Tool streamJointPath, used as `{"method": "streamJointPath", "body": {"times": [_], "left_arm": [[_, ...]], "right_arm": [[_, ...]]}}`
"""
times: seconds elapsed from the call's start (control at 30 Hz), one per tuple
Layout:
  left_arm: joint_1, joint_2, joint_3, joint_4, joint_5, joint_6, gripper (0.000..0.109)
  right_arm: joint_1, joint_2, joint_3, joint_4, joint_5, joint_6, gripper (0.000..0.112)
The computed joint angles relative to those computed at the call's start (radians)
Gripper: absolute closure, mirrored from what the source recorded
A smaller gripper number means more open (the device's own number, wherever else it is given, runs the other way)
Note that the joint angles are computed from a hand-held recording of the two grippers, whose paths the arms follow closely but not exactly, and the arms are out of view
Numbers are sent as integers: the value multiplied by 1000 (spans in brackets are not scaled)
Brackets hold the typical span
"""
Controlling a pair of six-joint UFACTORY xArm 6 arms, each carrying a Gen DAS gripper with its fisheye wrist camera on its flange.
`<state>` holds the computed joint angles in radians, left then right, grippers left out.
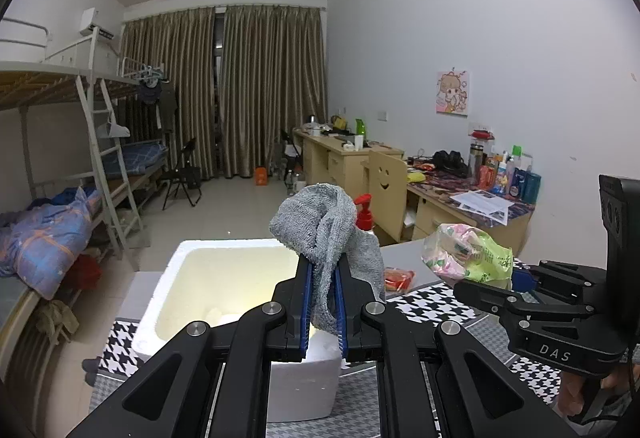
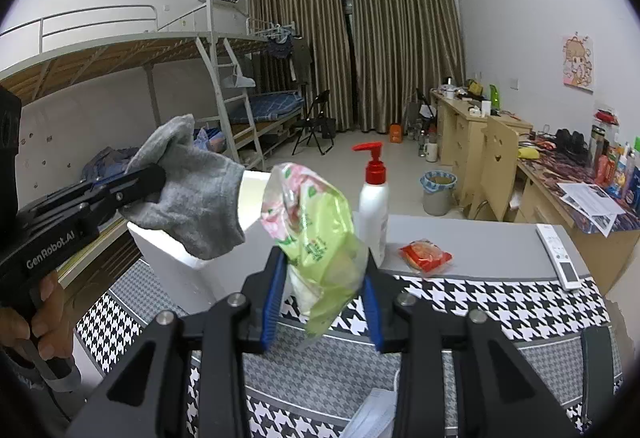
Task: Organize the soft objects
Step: 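Lift and carry the sock in the left tool and snack bag in the right tool to the box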
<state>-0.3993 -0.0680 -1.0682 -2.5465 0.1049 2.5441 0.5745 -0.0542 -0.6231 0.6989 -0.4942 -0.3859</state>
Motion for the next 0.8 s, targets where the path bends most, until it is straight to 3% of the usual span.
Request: {"method": "streamJointPath", "body": {"times": [0.17, 0.67, 0.8], "left_arm": [[14, 4, -10, -14, -3, 13, 98], [77, 28, -56, -188, -23, 174, 98], [91, 31, -64, -232, -30, 214, 98]], "right_arm": [[-14, 12, -25, -63, 34, 34, 72], [-4, 85, -153, -79, 112, -34, 72], [-18, 98, -165, -164, 128, 28, 72]]}}
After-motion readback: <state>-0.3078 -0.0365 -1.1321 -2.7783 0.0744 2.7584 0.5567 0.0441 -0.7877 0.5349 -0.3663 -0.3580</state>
